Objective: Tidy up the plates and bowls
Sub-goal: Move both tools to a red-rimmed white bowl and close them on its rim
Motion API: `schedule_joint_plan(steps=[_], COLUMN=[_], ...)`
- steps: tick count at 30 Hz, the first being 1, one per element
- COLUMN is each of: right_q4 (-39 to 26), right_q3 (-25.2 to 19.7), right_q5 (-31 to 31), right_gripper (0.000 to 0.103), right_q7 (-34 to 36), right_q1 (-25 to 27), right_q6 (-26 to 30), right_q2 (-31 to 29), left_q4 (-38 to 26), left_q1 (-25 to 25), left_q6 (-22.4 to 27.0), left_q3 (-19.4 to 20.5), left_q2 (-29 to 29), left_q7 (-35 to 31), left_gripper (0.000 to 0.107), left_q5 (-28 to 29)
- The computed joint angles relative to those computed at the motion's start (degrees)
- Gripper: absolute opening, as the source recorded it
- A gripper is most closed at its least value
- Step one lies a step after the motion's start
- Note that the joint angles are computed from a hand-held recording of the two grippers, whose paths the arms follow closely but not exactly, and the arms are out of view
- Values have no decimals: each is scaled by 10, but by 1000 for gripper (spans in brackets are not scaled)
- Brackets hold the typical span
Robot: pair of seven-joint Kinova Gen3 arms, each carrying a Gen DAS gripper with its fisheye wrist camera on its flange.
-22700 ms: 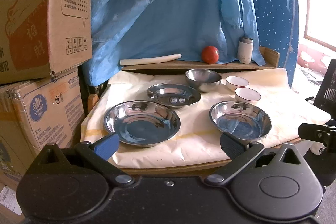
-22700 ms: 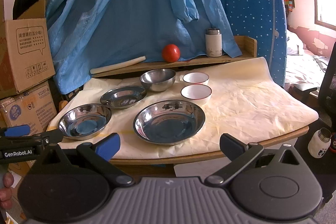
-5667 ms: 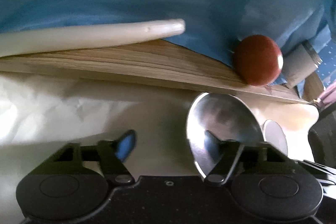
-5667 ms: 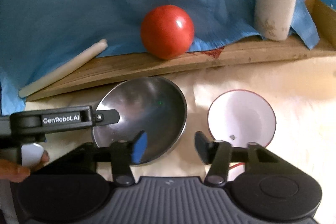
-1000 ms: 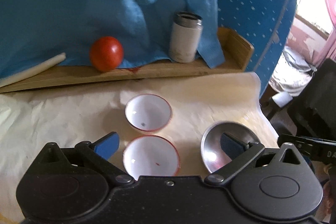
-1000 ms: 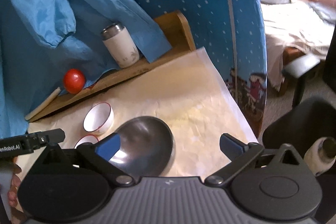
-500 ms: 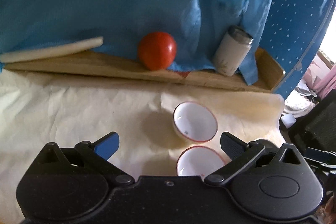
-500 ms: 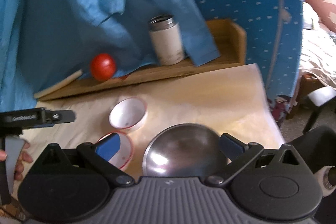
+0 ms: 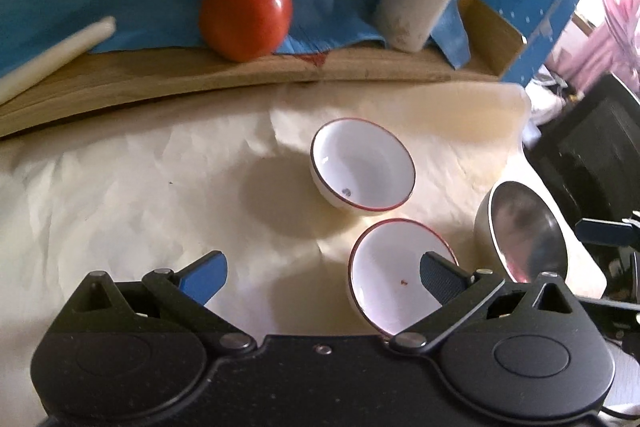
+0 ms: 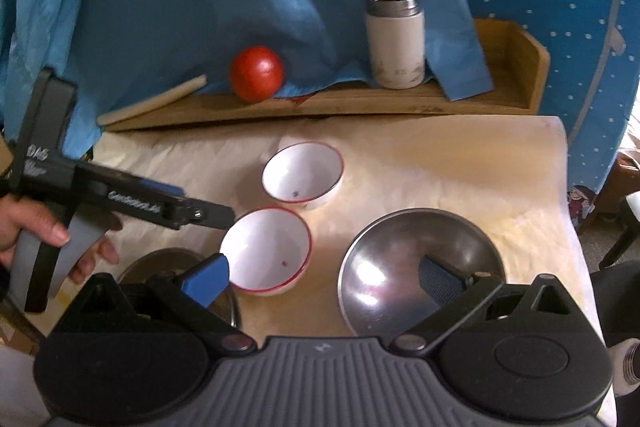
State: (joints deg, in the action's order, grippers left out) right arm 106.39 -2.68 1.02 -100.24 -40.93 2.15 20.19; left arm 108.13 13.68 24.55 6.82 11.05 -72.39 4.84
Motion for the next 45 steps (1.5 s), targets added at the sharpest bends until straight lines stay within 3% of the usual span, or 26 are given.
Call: schedule_joint_plan(steps=[6,9,12,16,25,32,41,45], right_q4=[-29,-40,-57,-81,-135,-184,-218,-235], right_q3=[-35,-19,2,-18,-48,-21,-7,-11], right_q5=[-2,1,7,15,19,52,88,95], right_gripper=[103,102,98,89,74,65,56,44], right_q7=[6,0,-11,-13,-16,-57,-114,-123], right_q1=[28,11,-11,1,14,-24,-42,-42], right_q6=[24,27,49,83,156,229,262,278], right_q2=[21,28,35,46,74,99,119,130], left_q4=[-27,-33,-40,-41,-31,-33,-47,-45], left_q1=[-6,-16,-14,-18,-53,-75,-62,-82], left_q6=[39,51,66,71,67,69,76,76], left_q3=[2,8,3,4,21,36,27,41], left_q2=[21,29,36,40,36,43,57,62], left_q7=[-38,-58,-59,-69,-137,-202,-199,-227], left_gripper=[102,102,102,100,74,44,41,27], left_q5=[-9,7,7,14,81,142,141,171])
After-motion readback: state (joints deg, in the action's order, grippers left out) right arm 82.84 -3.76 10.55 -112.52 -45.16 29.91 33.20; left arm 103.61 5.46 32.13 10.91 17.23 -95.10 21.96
